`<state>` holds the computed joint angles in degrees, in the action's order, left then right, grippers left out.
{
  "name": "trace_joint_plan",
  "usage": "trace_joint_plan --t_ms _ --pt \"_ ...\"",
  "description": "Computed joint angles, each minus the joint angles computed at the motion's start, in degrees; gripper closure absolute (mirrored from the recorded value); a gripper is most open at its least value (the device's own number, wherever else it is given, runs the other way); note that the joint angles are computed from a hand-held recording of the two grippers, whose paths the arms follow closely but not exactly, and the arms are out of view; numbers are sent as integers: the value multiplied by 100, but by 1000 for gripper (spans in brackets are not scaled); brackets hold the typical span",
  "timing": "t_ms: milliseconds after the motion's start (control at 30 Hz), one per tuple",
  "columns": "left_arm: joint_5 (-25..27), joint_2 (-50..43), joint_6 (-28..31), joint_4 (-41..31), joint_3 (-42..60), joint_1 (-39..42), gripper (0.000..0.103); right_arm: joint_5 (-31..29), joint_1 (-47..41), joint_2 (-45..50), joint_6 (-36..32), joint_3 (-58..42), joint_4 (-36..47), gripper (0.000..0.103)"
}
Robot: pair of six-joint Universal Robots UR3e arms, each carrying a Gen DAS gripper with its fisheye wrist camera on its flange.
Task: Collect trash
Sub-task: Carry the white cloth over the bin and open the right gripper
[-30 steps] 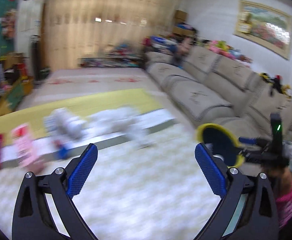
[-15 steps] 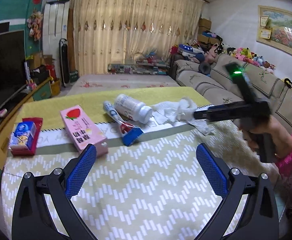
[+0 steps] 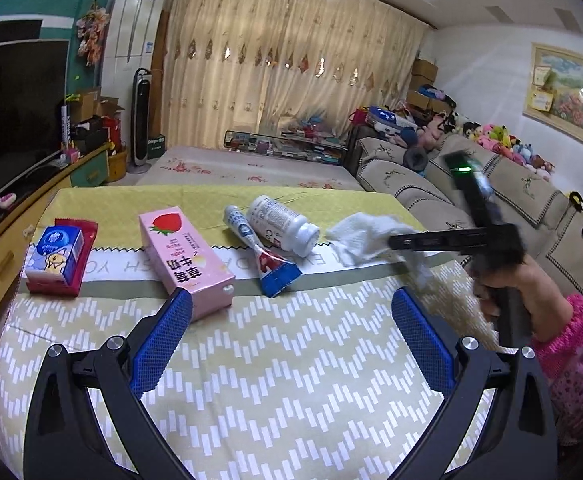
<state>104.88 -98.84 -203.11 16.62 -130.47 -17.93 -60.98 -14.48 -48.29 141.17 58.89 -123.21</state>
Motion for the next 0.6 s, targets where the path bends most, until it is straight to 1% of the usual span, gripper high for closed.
trace_joint_plan --t_ms 200,333,467,600 --pt "38 8 -70 103 -97 53 5 721 -803 -1120 -597 967 388 95" --pt "152 -49 -53 95 -51 -14 5 1018 -1436 -1604 -1035 1224 877 95" --pt "210 -108 -56 111 -24 -43 5 1058 -2151 -1805 -1285 1441 961 95" --pt "241 -115 -84 115 -26 -61 5 828 -2640 -1561 -1026 1261 802 95"
